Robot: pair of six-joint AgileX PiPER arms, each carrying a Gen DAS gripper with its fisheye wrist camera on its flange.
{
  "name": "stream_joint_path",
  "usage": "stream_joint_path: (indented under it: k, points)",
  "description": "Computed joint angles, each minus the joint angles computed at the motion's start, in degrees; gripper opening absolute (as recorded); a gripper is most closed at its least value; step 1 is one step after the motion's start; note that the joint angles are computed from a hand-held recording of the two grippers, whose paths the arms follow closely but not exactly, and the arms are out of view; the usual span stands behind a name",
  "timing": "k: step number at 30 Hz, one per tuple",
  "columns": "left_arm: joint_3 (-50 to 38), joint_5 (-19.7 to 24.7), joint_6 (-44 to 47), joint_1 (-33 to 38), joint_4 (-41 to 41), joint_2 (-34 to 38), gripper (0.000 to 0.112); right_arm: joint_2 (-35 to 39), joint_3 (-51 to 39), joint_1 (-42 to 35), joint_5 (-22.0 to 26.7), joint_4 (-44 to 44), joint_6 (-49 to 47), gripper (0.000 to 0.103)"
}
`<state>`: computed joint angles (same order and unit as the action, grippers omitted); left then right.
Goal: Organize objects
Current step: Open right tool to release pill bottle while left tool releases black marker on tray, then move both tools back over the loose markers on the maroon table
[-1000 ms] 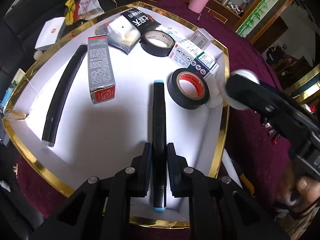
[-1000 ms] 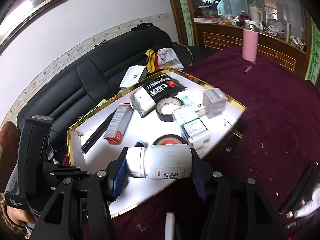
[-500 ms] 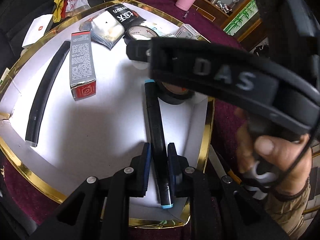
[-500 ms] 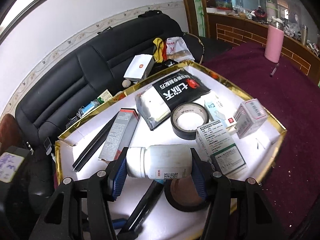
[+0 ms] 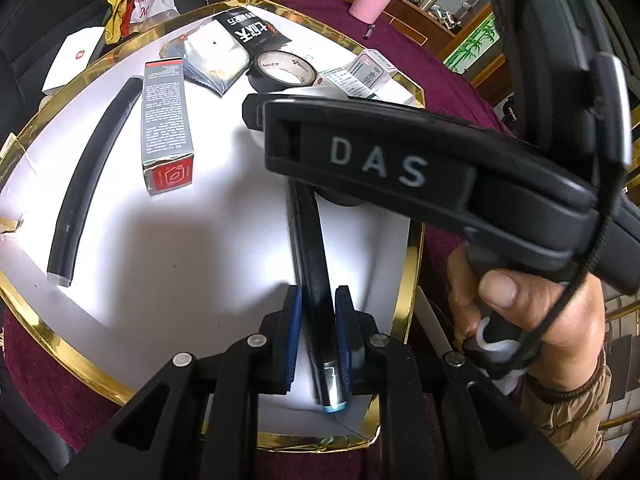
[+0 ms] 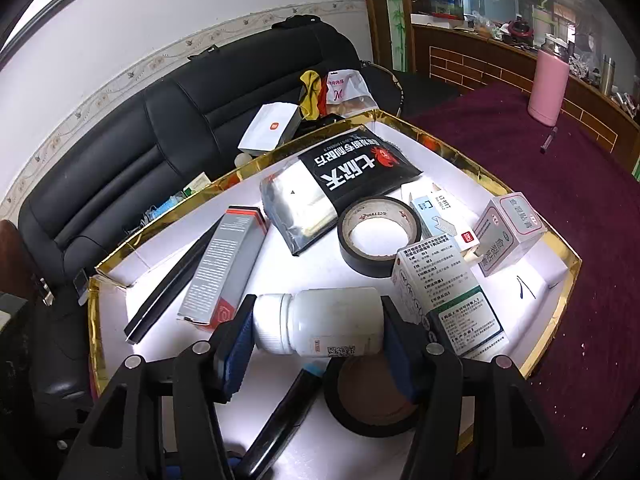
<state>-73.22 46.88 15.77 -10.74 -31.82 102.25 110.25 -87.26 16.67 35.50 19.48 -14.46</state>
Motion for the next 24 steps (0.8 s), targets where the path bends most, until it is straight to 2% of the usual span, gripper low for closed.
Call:
stream_joint_path:
  k: [5,8,12,16,24]
  points:
    - [1.0,0.1,1.6,0.5,-2.0,-0.6,0.026,-5.0,4.5,-1.1,-2.0,5.5,-4.4,0.080]
    - [1.7,-1.1,0.3,-0.4,-0.3,-1.4,0.028,-9.2,8.2,-1.9,-3.3,7.2,-5.9,0.083]
    - [3.0,-3.4,-2.0,-1.4,2.3,-3.0,0.042,-15.4,14.2,-4.1,-4.6,9.3,-7.6,0.088]
    - [3.8,-4.9,-3.2,-2.1,3.5,-3.8,0.047,-20.6,20.0,-8.0,-4.4,13.9,-10.4,0.094]
    - [3.6,-7.6,-4.8,-2.5,-0.6,-3.6,0.070,-29.0,30.9,-17.9,-2.5,22.6,-18.1,0.103]
